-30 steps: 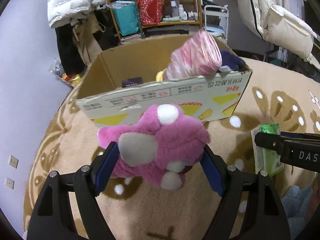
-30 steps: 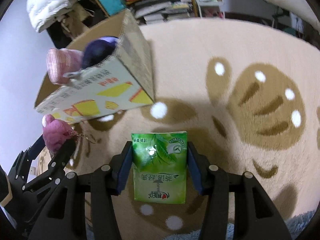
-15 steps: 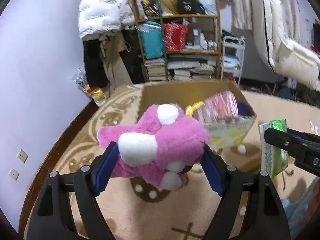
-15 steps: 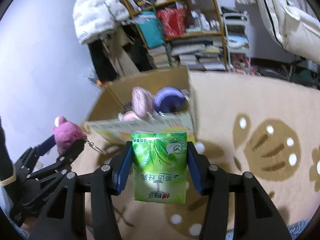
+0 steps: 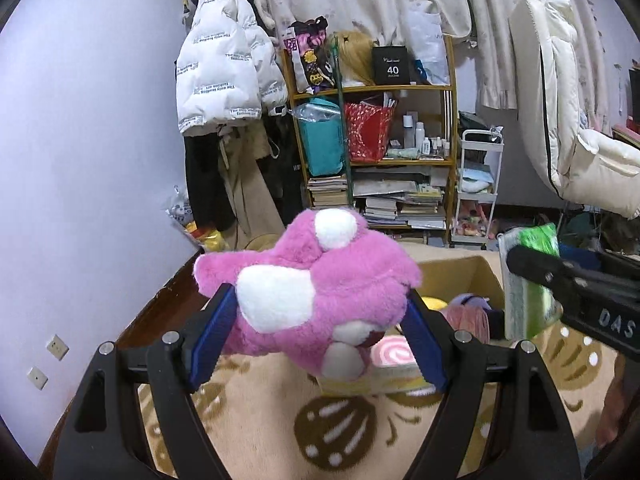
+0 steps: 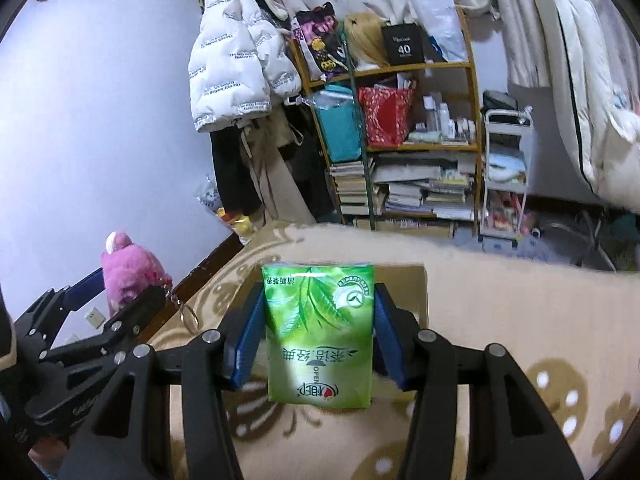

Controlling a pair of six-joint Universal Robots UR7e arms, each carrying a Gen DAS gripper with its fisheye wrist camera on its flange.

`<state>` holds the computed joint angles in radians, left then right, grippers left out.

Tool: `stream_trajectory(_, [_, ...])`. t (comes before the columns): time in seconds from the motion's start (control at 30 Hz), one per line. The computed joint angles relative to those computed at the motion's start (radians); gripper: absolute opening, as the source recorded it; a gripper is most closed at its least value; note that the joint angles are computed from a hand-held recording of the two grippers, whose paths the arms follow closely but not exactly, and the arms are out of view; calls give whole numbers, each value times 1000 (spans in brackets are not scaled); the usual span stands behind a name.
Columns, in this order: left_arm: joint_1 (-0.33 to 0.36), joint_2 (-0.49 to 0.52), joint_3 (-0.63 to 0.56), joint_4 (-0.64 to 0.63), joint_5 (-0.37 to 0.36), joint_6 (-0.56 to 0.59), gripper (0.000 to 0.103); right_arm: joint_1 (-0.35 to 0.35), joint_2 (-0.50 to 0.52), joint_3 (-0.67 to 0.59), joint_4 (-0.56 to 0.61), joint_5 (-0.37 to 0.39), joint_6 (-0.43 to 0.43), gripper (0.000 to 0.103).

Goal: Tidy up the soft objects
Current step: 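Carry the green pack and pink plush over the box and open both tools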

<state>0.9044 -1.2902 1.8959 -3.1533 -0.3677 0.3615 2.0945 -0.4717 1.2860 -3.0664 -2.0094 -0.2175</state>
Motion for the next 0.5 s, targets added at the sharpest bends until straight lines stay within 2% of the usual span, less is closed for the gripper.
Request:
stream_trajectory(0.3, [104, 84, -93, -8, -143, 56, 80, -38, 92, -165, 63, 37, -47, 55])
stream_trajectory(0.5, [154, 133, -121, 76, -166, -2, 80, -61, 106, -177, 99, 37, -27, 55])
